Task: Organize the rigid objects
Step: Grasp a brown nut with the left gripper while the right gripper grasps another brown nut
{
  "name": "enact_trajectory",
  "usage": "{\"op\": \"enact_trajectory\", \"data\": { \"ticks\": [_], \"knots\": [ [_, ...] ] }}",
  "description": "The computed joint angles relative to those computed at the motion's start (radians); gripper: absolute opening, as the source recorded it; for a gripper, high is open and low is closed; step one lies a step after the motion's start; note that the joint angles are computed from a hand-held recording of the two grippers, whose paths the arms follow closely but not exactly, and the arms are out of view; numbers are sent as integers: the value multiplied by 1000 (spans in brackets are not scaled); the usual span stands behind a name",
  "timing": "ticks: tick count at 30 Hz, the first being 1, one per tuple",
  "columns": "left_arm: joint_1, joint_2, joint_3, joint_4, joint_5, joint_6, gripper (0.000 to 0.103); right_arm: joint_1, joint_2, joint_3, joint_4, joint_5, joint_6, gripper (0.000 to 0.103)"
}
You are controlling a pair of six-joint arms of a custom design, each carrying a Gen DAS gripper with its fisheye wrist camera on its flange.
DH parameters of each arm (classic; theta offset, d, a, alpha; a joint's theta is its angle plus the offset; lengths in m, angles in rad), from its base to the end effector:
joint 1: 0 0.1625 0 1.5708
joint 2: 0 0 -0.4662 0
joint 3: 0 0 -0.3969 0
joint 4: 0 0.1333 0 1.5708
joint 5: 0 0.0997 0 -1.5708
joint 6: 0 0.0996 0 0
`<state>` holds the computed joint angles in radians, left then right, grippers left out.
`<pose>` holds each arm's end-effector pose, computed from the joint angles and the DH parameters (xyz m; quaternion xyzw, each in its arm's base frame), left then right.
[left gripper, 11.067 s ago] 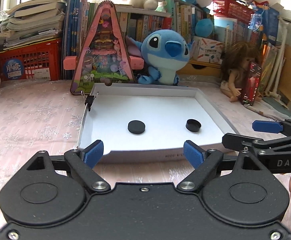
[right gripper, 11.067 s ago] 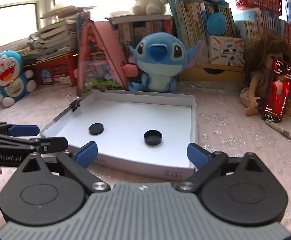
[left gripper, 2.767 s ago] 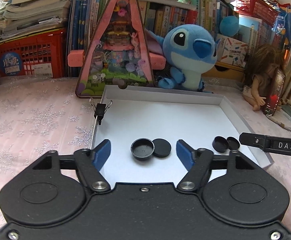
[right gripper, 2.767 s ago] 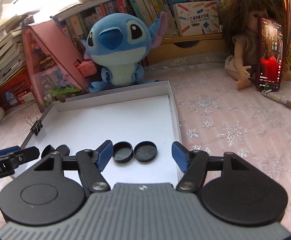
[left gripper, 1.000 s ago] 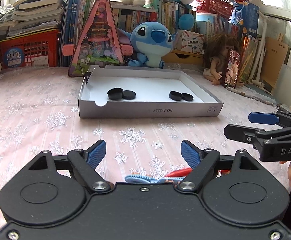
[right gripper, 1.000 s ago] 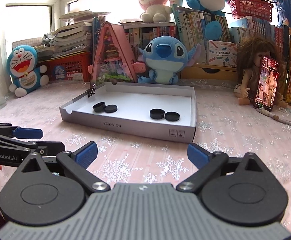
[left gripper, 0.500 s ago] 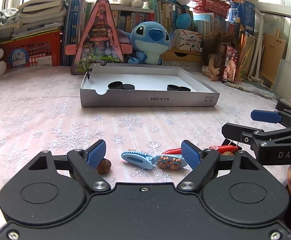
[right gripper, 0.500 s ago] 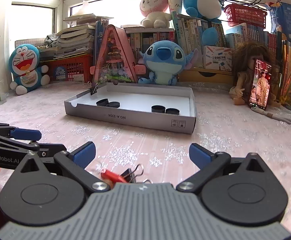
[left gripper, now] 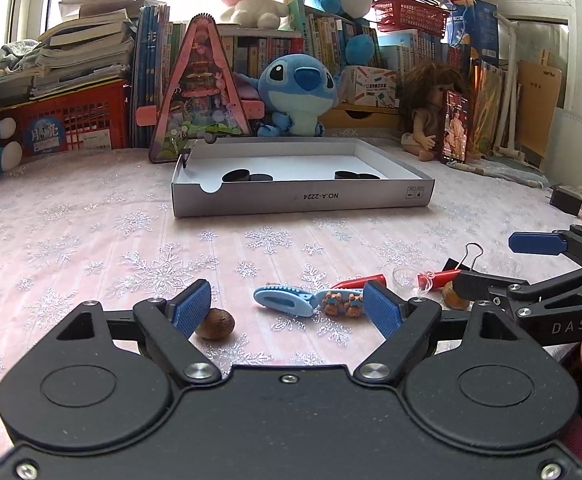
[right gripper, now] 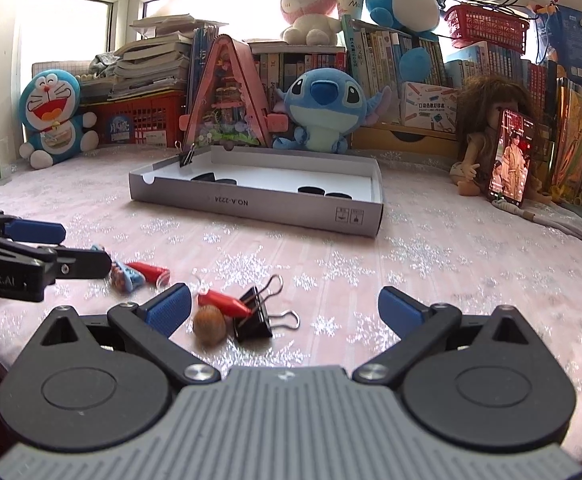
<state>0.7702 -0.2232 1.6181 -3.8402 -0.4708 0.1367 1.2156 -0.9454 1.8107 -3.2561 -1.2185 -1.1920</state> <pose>-0.2923 -0.5930 -0.0776 0.1514 0.7890 -0.4956 0.3300 -0.0746 -0.6833 0.2474 0.4307 -0.7967 0.3930 0.1592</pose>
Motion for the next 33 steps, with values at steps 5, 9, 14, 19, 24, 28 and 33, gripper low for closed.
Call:
{"op": "enact_trajectory", "data": {
  "ticks": [5, 9, 14, 19, 24, 28, 33],
  "knots": [
    [-6, 3, 10, -28, 3, 18, 82, -4, 1, 7, -8, -9, -1, 103],
    [-11, 4, 21, -65, 15, 29, 82, -5, -4, 7, 5, -14, -5, 103],
    [-12, 5, 28, -97, 47, 22, 82, -9, -21, 16, 60, -18, -44, 91],
    [-8, -4, 44, -74, 59, -28, 78, -17, -30, 48, 28, 4, -65, 78],
    [-4, -11, 59, -74, 32, -54, 68, -19, -64, 69, 107, 12, -109, 56],
    [0, -9, 53, -52, 30, -70, 53, -20, -81, 83, 150, 28, -145, 49],
    [3, -8, 53, -30, 22, -98, 38, -9, -72, 77, 165, 20, -146, 40]
  ]
}}
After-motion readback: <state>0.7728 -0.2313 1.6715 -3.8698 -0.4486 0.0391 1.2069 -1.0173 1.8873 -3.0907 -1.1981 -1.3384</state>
